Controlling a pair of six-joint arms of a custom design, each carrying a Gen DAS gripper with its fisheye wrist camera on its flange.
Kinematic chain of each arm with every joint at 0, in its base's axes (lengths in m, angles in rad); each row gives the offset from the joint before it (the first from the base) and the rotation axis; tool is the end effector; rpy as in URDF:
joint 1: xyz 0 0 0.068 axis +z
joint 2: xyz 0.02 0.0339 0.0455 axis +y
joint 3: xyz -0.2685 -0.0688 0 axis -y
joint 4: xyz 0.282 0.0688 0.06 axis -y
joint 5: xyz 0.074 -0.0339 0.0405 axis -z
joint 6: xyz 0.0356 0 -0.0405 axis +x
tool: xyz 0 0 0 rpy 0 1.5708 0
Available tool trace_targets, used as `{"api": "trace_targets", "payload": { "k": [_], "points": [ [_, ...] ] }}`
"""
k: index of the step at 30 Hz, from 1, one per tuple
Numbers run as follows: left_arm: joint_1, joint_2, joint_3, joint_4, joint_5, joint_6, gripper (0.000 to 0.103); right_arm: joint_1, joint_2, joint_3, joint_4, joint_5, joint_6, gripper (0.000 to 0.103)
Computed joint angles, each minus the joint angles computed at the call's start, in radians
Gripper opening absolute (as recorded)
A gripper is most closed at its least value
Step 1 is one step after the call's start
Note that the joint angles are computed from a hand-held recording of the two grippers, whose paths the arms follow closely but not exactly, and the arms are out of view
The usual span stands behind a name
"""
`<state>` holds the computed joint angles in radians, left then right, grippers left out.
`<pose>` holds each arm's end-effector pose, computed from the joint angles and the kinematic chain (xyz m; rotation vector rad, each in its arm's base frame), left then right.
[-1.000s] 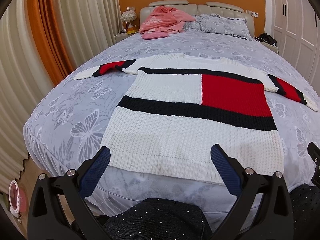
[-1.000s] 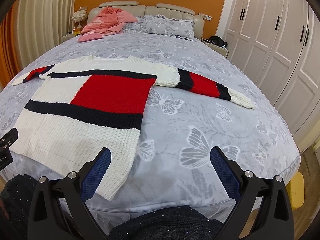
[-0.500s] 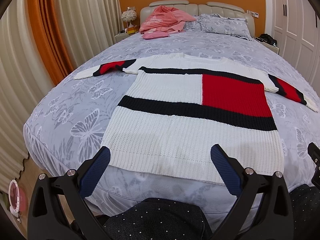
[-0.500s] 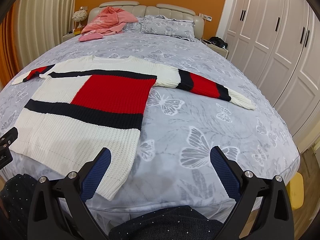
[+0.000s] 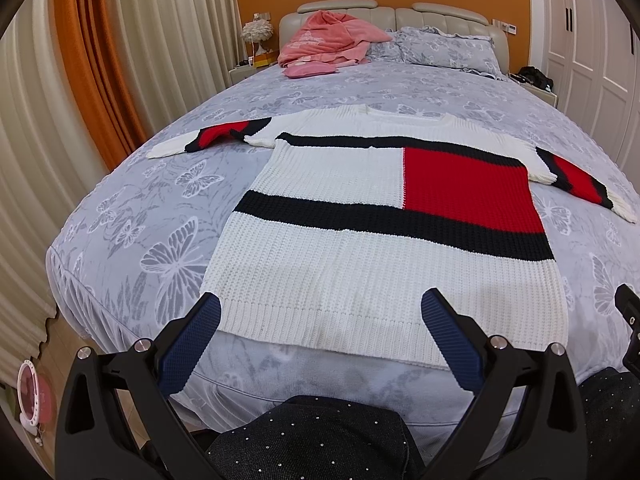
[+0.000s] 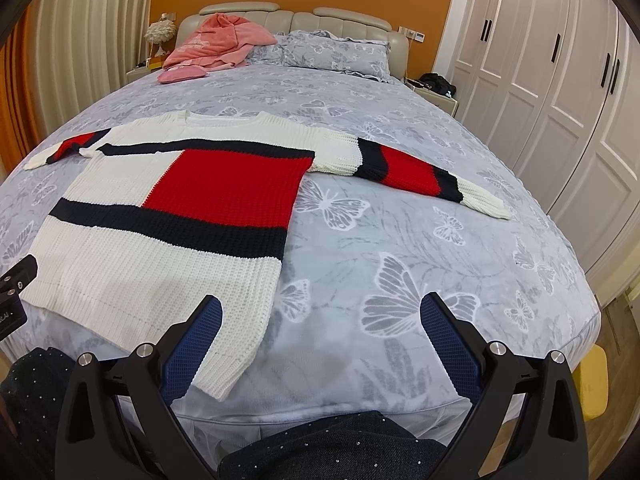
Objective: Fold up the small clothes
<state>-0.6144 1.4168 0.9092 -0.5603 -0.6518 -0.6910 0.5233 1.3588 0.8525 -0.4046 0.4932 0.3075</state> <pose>0.2606 -0.1574 0.2045 -0.2936 2.3384 0.2641 0.2716 0.1372 0.2085 -0.0515 2.3501 -0.2157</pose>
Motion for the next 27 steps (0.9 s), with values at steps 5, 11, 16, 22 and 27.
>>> {"api": "trace_targets", "payload": {
  "k": [5,11,16,22,27],
  "points": [
    [0.0,0.0,0.0,0.001,0.0,0.001,0.098,0.0,-0.001,-0.001,0.0,0.0,-0.001,0.098],
    [0.0,0.001,0.001,-0.002,0.0,-0.001,0.098,0.0,-0.001,-0.001,0.001,0.0,-0.001,0.098],
    [-0.001,0.0,0.001,-0.001,-0.001,-0.001,0.098,-0.001,-0.001,0.0,-0.001,-0.002,-0.002,0.098],
    [0.015,-0.014,0.0,-0.002,0.029,-0.008,0.098,-0.082,-0.019,0.014,-0.004,-0.151,0.009,0.098],
    [0.081,-0.054,-0.024,0.02,0.114,-0.03,0.098,-0.351,0.077,0.132,0.012,-0.348,-0.066,0.098]
  ]
}}
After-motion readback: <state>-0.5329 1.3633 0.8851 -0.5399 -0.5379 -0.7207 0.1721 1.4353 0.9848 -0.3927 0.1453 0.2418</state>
